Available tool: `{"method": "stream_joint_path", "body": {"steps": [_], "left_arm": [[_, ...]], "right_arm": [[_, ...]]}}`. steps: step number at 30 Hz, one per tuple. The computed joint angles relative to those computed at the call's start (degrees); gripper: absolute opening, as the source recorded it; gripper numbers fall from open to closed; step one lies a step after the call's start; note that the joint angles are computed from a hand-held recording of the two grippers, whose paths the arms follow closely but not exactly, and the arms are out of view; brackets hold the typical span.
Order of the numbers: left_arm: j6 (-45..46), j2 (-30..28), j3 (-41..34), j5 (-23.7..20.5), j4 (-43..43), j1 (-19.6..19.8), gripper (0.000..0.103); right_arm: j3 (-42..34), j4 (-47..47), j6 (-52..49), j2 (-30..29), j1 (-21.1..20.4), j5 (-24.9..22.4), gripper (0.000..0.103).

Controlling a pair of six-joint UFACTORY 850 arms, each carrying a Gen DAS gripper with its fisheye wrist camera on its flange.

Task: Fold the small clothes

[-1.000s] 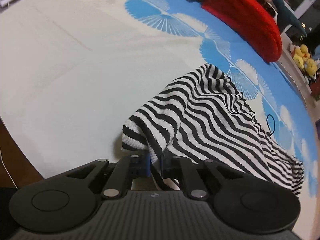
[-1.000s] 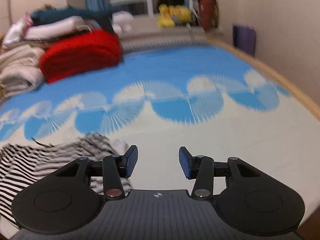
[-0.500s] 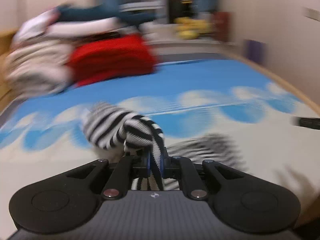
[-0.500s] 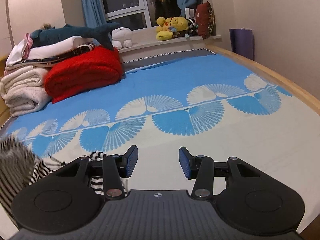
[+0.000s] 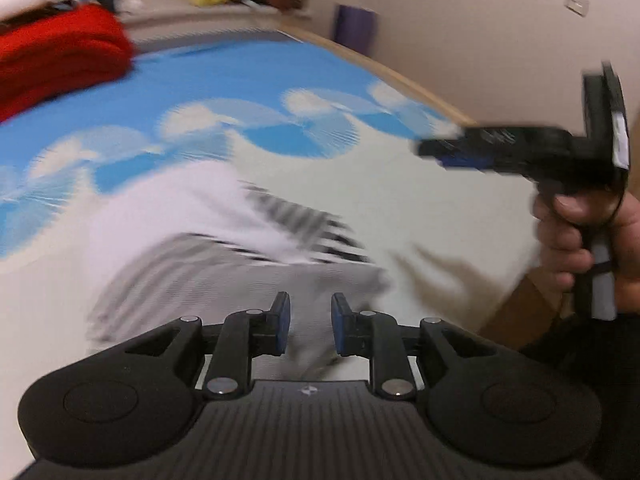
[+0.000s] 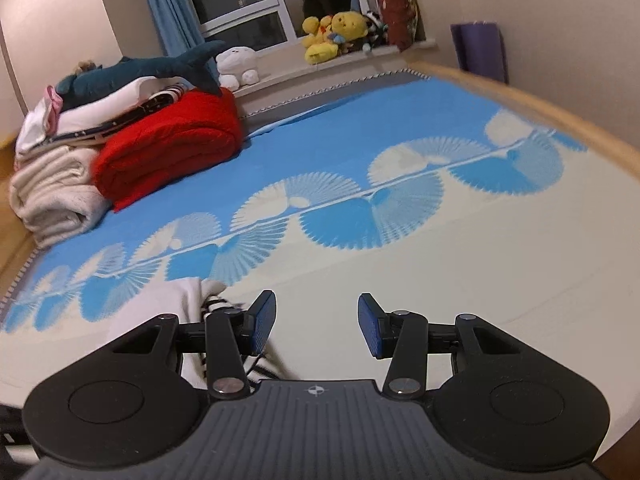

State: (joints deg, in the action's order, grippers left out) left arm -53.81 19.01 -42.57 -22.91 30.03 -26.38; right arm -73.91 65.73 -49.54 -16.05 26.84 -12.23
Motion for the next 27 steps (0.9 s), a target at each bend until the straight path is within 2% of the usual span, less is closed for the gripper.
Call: {"method": "stream_joint_path", "body": {"steps": [3, 4, 6, 9, 10, 11, 12, 13, 15, 18, 22, 24, 27], "left_arm": [[2.30, 5.63, 3.20, -3.55, 3.45, 3.18, 0.024], [6.40, 6.68, 3.93, -3.15, 1.53, 6.25, 0.025], [9.89, 8.44, 5.77, -1.96, -0.47, 9.82, 0.027], [8.03, 11.72, 10.27, 2.18, -0.28, 14.66, 0.028], [8.49, 13.69, 12.45, 3.39, -3.09, 16.21, 0.028], [10.64, 14.11, 13.08, 2.20, -7.64, 17.25, 0.028], [10.38, 12.13, 11.88, -1.39, -10.08, 17.84, 0.027], [9.68, 10.84, 11.13, -2.58, -11.67, 18.13, 0.027], [13.28, 10.94, 11.15, -0.31, -16.67, 19.15, 0.027], [12.41, 10.85, 10.39, 0.30, -14.33, 18.81, 0.028], [12.64, 7.82, 9.12, 2.08, -16.15, 19.59, 0.028], [11.09, 7.91, 9.05, 1.53, -15.13, 19.24, 0.028], [11.28, 7.94, 9.07, 1.97, -16.58, 19.68, 0.028]], "right_arm": [[-1.46, -1.53, 2.26, -1.25, 0.90, -2.44, 0.048], [-2.31, -4.37, 4.99, -1.96, 1.52, -3.38, 0.048], [-4.07, -7.92, 8.63, -3.42, 2.46, -5.62, 0.048], [-7.67, -13.95, 14.35, -6.47, 4.04, -9.94, 0.049], [-8.91, -16.02, 16.95, -7.54, 4.57, -11.33, 0.050], [-10.27, -17.80, 19.37, -8.69, 4.91, -12.90, 0.051], [-11.66, -19.68, 21.92, -9.87, 5.27, -14.50, 0.054], [-13.21, -22.39, 25.12, -11.14, 5.80, -15.93, 0.054], [-16.00, -27.54, 30.09, -13.42, 7.03, -17.99, 0.054], [-18.62, -33.28, 34.21, -15.49, 8.87, -18.09, 0.054], [-20.41, -39.81, 39.39, -17.14, 10.25, -18.86, 0.052], [-20.37, -44.51, 42.95, -17.34, 10.72, -18.47, 0.052], [-19.93, -44.51, 43.50, -17.32, 10.48, -18.39, 0.045]]}}
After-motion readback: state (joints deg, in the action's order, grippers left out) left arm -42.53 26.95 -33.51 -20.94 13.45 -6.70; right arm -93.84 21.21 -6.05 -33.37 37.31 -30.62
